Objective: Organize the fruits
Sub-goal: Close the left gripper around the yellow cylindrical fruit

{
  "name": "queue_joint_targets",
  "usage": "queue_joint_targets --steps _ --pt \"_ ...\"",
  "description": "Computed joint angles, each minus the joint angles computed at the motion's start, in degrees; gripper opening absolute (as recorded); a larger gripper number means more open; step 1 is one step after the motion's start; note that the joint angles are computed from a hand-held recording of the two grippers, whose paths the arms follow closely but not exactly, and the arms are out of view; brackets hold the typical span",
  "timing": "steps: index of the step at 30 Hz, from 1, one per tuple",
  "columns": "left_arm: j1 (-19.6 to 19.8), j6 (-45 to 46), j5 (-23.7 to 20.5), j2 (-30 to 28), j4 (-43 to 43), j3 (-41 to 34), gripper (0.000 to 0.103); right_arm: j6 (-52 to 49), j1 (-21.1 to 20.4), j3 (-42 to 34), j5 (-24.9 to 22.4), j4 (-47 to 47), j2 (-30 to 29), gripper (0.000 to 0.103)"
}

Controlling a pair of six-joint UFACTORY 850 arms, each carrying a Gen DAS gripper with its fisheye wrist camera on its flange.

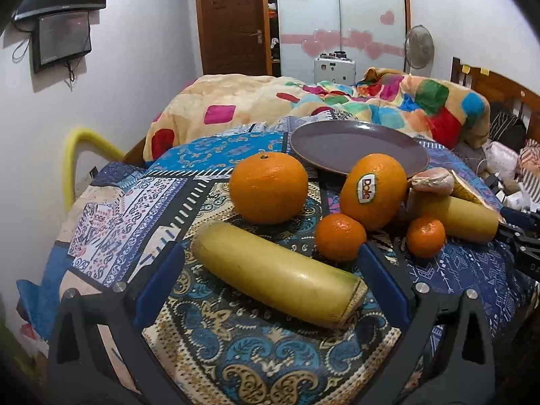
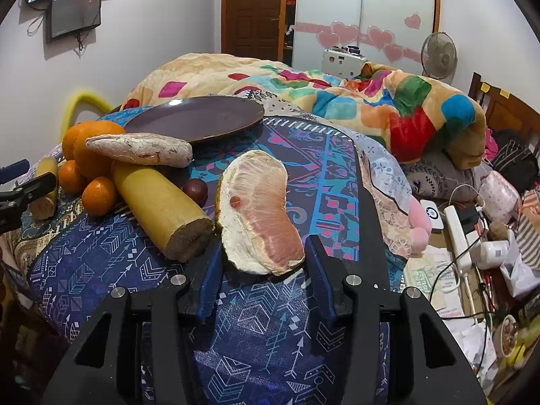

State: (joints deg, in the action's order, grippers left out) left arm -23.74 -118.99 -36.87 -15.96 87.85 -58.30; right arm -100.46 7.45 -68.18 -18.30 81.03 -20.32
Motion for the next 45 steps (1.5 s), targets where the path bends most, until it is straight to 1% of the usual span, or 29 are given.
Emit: queue_joint_targets --steps 3,6,8,10,12,13,15,17,19,21,23,25,27,28,30,31,32,34,36,37,39,40,41,42,43,45 --pt "0.21 -0.36 -0.52 1.88 1.14 2.23 0.103 -0.07 -0.29 0.45 0.29 0.8 0.34 0.045" --pt "1.44 -1.56 1.61 5.05 2.68 5.48 0.103 0.77 -0.65 0.98 0.37 0.62 0.83 0.045" --pt "2.4 0.03 2.53 6.77 1.59 6.89 0.103 1.03 -0.71 1.3 0.8 0.2 1.17 0.045" --pt "4.31 3.43 6.63 8.07 -0.86 7.41 0.103 3.47 -0.8 1.09 0.84 -2.55 1.24 0.045" --pt "6.85 8.11 12.0 8.38 -5.62 6.86 0.103 6.92 -0.86 0.54 0.43 -6.15 1.07 0.045" --pt "7.8 10.76 14.19 8.33 -8.56 6.45 0.103 10.58 -0.92 -0.33 -0.12 -9.81 0.65 0.045" --pt "9.7 17.58 18.0 7.87 -15.69 5.36 0.103 14.58 -0.85 -1.23 -0.52 -14.18 0.29 0.045" --pt "10.8 24.62 20.49 7.09 -23.44 4.14 0.103 17.37 -0.66 -2.22 -0.35 -17.84 -0.19 0.045" --pt "11.49 33.05 21.41 5.89 -32.04 2.28 0.103 20.07 -0.6 -3.22 -0.56 -21.09 -0.83 0.045" --pt "11.43 39.01 21.44 4.93 -37.99 0.84 0.103 22.27 -0.61 -4.18 -1.07 -23.65 -1.44 0.045" --pt "11.04 46.79 21.07 3.53 -44.97 -1.12 0.103 22.6 -0.64 -4.54 -1.19 -24.27 -1.64 0.046" --pt "10.62 52.67 20.14 1.78 -50.39 -3.16 0.103 22.45 -0.5 -4.68 -0.86 -24.58 -1.71 0.046" --pt "10.55 60.49 19.32 -0.39 -58.21 -5.47 0.103 23.06 -0.25 -5.01 -0.62 -25.73 -2.03 0.046" --pt "10.44 61.93 18.61 -1.14 -59.88 -6.26 0.101 23.43 -0.12 -5.29 -0.59 -26.29 -2.28 0.046" --pt "10.53 64.91 19.11 -1.82 -63.42 -6.84 0.101 24.68 -0.03 -6.05 -0.99 -27.54 -2.81 0.046" --pt "10.39 64.28 19.06 -1.8 -62.77 -6.85 0.101 25.22 -0.04 -6.6 -1.46 -27.91 -3.19 0.046" --pt "10.11 62.35 19.04 -1.64 -60.52 -6.65 0.099 25.48 -0.1 -7.07 -2.01 -27.99 -3.52 0.046" --pt "9.92 61.49 20.0 -0.86 -58.58 -5.7 0.09 25.75 -0.18 -7.63 -2.68 -28.03 -3.98 0.046" --pt "10.22 64.84 20.19 0.26 -60.77 -4.64 0.075 24.4 -0.04 -7.07 -2.05 -27.05 -3.64 0.045" --pt "10.57 67.48 20.07 0.81 -62.63 -4.2 0.072 23.32 0.08 -6.45 -1.37 -26.48 -3.25 0.045" --pt "11.1 71.97 20.02 1.84 -65.85 -3.29 0.062 22.25 0.12 -5.46 -0.85 -25.75 -2.5 0.045" --pt "11.2 73.04 19.36 2.45 -66.01 -2.88 0.06 21.94 0.06 -4.97 -1.0 -25.59 -2.07 0.045" --pt "11.03 72.68 18.57 2.82 -64.79 -2.69 0.055 22.03 -0.03 -4.66 -1.21 -25.69 -1.77 0.045" --pt "10.75 71.5 17.3 3.4 -62.14 -2.28 0.051 22.17 -0.24 -4.07 -1.75 -25.83 -1.22 0.045" --pt "10.62 70.72 16.34 3.71 -60.21 -2.02 0.049 22.21 -0.39 -3.76 -2.13 -25.98 -0.91 0.045" --pt "10.32 70.09 14.47 4.11 -58.07 -1.75 0.043 22.51 -0.66 -2.74 -2.66 -26.77 0.07 0.045"
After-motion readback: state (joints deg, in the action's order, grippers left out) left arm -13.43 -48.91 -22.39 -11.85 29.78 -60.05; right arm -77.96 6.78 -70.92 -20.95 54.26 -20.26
